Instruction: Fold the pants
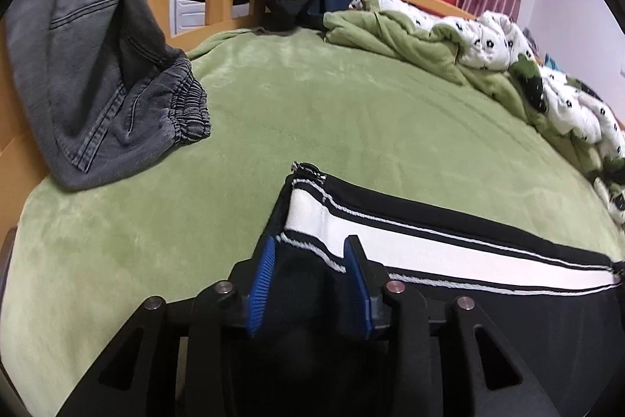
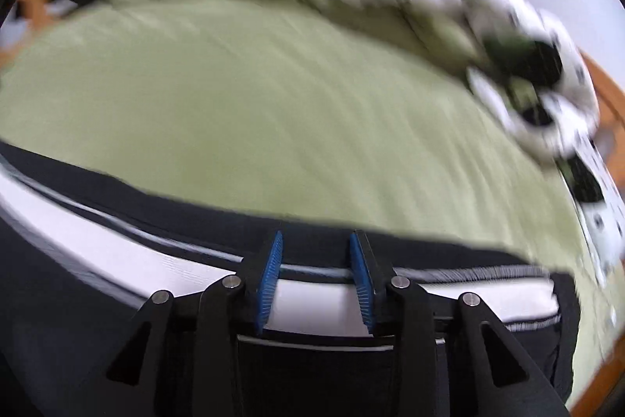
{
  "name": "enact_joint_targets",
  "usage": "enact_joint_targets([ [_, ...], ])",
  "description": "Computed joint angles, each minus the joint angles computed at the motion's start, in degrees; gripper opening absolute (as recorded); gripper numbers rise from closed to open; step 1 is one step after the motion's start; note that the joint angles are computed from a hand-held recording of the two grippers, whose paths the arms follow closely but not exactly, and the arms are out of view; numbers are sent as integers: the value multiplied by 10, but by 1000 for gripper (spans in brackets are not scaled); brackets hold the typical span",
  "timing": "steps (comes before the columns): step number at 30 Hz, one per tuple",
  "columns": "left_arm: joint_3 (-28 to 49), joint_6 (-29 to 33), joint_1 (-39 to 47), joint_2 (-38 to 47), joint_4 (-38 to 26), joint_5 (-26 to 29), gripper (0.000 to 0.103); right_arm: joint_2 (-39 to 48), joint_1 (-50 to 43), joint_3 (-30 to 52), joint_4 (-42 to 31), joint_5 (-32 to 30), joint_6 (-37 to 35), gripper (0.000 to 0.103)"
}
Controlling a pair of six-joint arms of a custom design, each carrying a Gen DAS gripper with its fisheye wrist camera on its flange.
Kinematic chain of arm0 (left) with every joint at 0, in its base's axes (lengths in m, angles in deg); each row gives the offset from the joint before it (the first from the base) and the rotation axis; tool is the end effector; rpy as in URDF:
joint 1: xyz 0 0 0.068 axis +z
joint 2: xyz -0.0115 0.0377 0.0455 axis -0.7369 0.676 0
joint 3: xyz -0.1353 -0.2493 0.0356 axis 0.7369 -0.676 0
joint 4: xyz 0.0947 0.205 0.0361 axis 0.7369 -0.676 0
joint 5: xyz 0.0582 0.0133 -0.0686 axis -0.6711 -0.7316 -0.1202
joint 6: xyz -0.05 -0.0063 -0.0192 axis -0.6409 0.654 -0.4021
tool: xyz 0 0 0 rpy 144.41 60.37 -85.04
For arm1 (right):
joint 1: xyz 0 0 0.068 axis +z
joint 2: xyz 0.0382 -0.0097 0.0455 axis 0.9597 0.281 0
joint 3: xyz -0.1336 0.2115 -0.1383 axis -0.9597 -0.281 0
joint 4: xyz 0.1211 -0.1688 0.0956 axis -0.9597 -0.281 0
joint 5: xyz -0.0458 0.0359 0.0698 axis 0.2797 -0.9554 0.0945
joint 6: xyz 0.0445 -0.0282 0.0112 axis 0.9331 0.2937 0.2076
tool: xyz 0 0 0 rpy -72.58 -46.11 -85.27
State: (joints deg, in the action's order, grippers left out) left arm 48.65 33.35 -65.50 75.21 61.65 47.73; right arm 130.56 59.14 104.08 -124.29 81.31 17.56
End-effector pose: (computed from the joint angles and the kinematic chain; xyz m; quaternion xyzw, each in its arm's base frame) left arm 0.2554 -0.0713 0.2447 -0.1593 0.9095 -0.0104 0.3837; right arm 0.3400 -0.0902 0.2943 -0.0729 0.9515 -0.1254 0.2714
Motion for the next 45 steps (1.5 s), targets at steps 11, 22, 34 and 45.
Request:
enact_joint_targets([
  [11,-57,-86,-78,-164,-119,11,55,-137,52,-25,-87,22,165,48],
  [22,-301,-335,-331,-270,121,64,57,-449,300,-237,-198,102,427,58],
  [34,-380,-404,-203,-194,338,71,18,-423,653,-204,-341,266,758,58],
  [45,-368,-292,157,-273,233,295,17,-403,772,-233,-323,314,913,58],
])
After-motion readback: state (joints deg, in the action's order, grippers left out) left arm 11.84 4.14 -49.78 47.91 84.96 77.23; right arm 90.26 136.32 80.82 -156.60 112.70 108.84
